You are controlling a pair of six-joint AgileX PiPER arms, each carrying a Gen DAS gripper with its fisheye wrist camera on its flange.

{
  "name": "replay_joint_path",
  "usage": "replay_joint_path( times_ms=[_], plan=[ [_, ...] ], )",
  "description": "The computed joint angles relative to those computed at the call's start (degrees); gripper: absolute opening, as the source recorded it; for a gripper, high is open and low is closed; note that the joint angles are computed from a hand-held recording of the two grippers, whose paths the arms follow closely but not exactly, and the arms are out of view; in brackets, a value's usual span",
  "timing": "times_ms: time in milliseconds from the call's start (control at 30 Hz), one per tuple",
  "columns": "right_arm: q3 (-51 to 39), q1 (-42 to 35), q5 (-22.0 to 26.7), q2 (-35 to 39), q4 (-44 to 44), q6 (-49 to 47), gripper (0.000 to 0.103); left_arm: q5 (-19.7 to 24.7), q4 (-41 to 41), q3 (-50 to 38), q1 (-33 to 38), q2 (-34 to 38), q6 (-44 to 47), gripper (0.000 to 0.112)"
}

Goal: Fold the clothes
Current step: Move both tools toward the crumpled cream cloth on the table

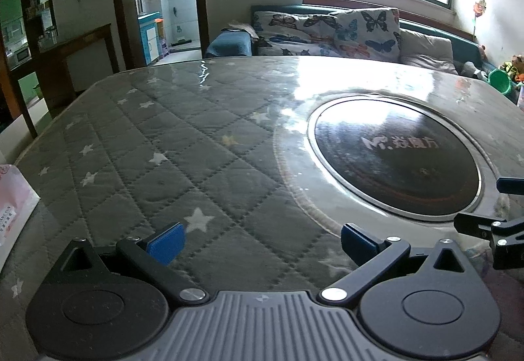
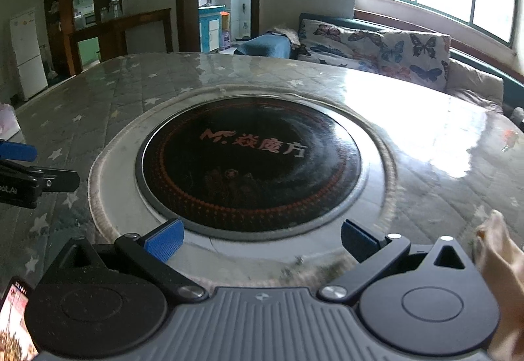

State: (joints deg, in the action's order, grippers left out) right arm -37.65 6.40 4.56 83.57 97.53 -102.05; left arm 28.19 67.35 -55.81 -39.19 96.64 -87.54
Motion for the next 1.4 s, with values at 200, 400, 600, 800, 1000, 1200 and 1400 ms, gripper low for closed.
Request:
replay_joint_path(
  times_ms=[200, 400, 600, 800, 1000, 1200, 1400],
  plan=[
    [3.35, -2.86, 1.38, -5.43, -12.73, 13.05, 0.103, 1.34, -1.46, -1.48, -2.94, 0.35, 1.52, 0.103],
    [7.95, -7.81, 4.3, -12.3, -10.84, 8.98, 0.103, 2.44, -3.54, -4.17, -6.21, 1.08, 4.63, 0.103],
    [11.96, -14.76, 8.77, -19.42, -13.27, 9.35, 0.103, 2.94, -6.45, -7.85, -9.55, 2.87, 8.75, 0.103],
    [13.84, -20.8, 12.69, -25.87, -25.26, 19.64, 0.103, 2.41, -12.01, -12.19, -11.86, 5.11, 14.75, 0.103],
    [15.01, -31.34, 20.58, -31.72, -32.39, 23.59, 0.103, 2.12, -17.53, -16.11, -14.15, 6.92, 20.82, 0.103],
    [15.0, -42.49, 28.15, -34.92, -36.79, 24.79, 0.103, 3.24, -22.56, -20.2, -16.37, 8.45, 25.95, 0.103],
    [15.75, -56.82, 37.74, -35.82, -34.16, 18.0, 0.103, 5.99, -24.22, -23.82, -19.29, 10.34, 28.77, 0.103]
  ],
)
